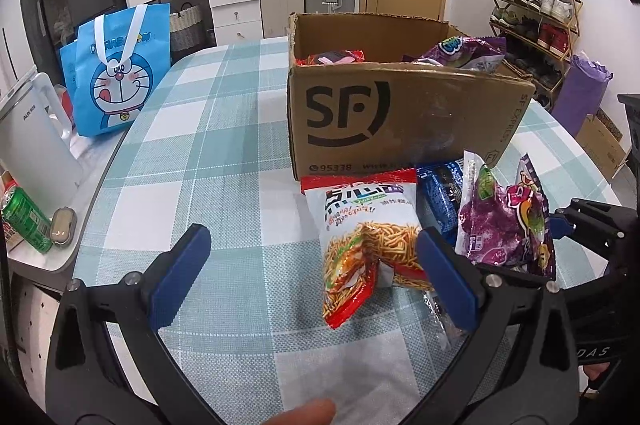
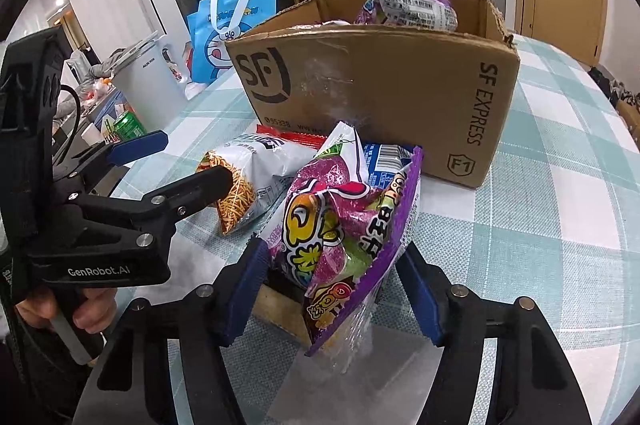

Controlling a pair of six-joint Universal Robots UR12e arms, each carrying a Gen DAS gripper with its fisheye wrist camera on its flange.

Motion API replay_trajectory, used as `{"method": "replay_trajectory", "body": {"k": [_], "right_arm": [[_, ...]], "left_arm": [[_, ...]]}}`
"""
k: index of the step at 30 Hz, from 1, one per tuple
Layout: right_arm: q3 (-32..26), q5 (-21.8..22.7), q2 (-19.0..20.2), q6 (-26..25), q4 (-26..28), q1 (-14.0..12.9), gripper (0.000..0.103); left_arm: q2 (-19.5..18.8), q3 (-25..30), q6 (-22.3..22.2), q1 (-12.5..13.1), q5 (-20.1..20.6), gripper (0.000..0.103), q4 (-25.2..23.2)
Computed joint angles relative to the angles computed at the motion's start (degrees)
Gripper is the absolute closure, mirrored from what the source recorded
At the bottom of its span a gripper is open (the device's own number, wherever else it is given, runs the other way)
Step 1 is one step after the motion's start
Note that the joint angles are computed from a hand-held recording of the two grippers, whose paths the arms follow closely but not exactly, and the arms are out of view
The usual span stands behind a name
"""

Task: Organize snacks
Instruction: 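Close the right tool on the pink-purple candy bag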

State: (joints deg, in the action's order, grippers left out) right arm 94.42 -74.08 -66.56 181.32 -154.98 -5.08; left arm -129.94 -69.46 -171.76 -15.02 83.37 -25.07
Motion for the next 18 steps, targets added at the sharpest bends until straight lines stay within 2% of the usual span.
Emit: {"method": "replay_trajectory", "body": {"k": [5, 6, 10, 11, 12, 14, 16, 18], "right_arm": [[0.5, 0.3, -0.2, 0.6, -0.9, -0.3, 0.036], [0.6, 0.4, -0.3, 0.6, -1.4, -0.3, 0.040], [1.9, -0.3, -1.0, 0.0, -5.8, -0.4, 0.047], [2.2, -0.1, -1.1, 0.1, -6.8, -0.5, 0.051], [2.4, 0.1, -1.3, 0.1, -7.2, -0.6, 0.061], [2.5, 0.9, -1.5, 0.0, -7.7, -0.8, 0.091], [2.6, -1.3, -1.7, 0.6, -8.2, -0.7, 0.091], [2.5, 0.0, -1.6, 1.0, -7.1, -1.2, 0.090]], "left_arm": [[-0.2, 0.2, 0.1, 0.0, -0.2, 0.000, -0.1], [-0.3, 0.2, 0.2, 0.0, -0.3, 0.000, -0.1], [-0.3, 0.1, 0.2, 0.1, -0.7, 0.000, -0.3], [-0.3, 0.2, 0.2, 0.2, -0.8, 0.000, -0.4], [-0.3, 0.2, 0.2, 0.2, -0.9, 0.000, -0.4], [-0.4, 0.4, 0.1, 0.3, -1.2, 0.000, -0.6], [-0.5, 0.4, 0.1, 0.4, -1.5, 0.000, -0.7], [-0.6, 0.4, 0.1, 0.4, -1.7, 0.000, -0.8]]}}
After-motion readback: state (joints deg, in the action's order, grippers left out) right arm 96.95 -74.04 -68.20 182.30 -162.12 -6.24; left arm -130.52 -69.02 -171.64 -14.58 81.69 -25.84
